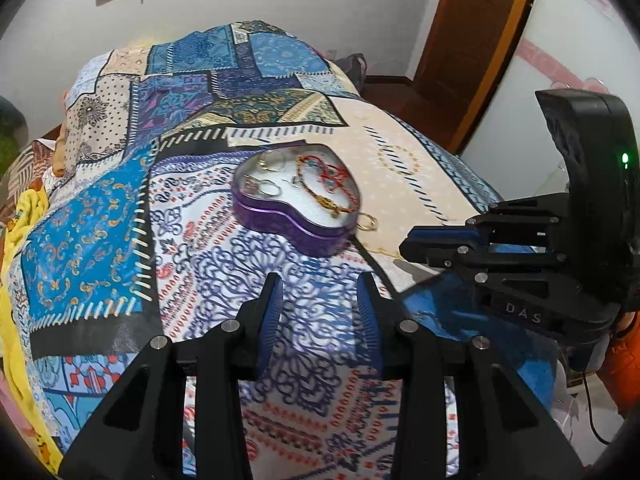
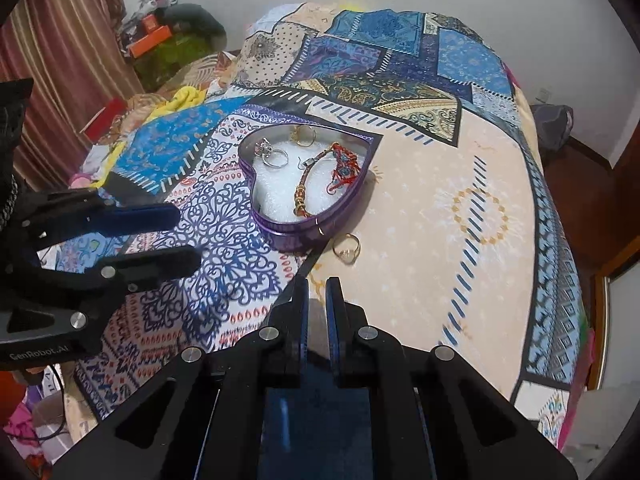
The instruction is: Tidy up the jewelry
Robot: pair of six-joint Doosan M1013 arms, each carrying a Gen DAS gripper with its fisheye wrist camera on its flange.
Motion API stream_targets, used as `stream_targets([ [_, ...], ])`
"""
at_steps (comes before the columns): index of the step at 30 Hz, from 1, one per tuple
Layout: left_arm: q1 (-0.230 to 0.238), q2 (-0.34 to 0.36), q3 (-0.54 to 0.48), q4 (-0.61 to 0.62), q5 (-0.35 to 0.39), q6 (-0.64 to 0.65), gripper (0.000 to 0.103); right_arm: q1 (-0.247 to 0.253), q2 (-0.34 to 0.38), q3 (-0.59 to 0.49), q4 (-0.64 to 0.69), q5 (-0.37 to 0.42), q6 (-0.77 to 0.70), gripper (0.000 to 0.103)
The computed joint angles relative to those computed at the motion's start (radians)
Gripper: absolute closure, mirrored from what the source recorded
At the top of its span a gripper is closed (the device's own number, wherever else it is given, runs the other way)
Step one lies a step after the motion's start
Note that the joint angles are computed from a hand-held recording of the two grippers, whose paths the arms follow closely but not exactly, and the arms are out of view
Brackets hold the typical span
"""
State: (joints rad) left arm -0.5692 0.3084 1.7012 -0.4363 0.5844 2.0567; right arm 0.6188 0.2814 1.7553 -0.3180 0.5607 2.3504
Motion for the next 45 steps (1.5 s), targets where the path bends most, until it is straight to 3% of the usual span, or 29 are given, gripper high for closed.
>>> stream_targets([
  [5,-0.016,-0.007,0.008,-0.005,0.02,0.019,0.065,-0.009,-0.02,0.013,0.042,0.027,0.044,0.091],
  [9,-0.03,-0.011,0.016,-0.02,0.039,0.043,0.066,0.004,-0.04,0.035,-0.008,0.034,0.118,0.061],
  [10,-0.033,-0.012,0.019,-0.023,0.044,0.049,0.066,0.01,-0.045,0.041,-0.042,0.035,0.152,0.059],
  [18,-0.068,-0.005,0.031,0.015,0.057,0.034,0.066,0.052,-0.079,0.072,-0.201,0.055,0.309,0.059],
  [23,-0.069,0.003,0.031,0.002,0.051,0.019,0.066,0.054,-0.089,0.084,-0.221,0.046,0.339,0.059],
  [25,-0.065,0.006,0.031,-0.017,0.05,0.024,0.076,0.051,-0.09,0.088,-0.219,0.039,0.348,0.059],
  [28,-0.06,0.009,0.031,-0.035,0.051,0.029,0.082,0.047,-0.087,0.09,-0.215,0.039,0.359,0.059],
  [45,-0.01,-0.005,0.017,-0.033,-0.065,0.004,0.082,0.001,-0.018,0.033,-0.095,0.029,0.195,0.059],
])
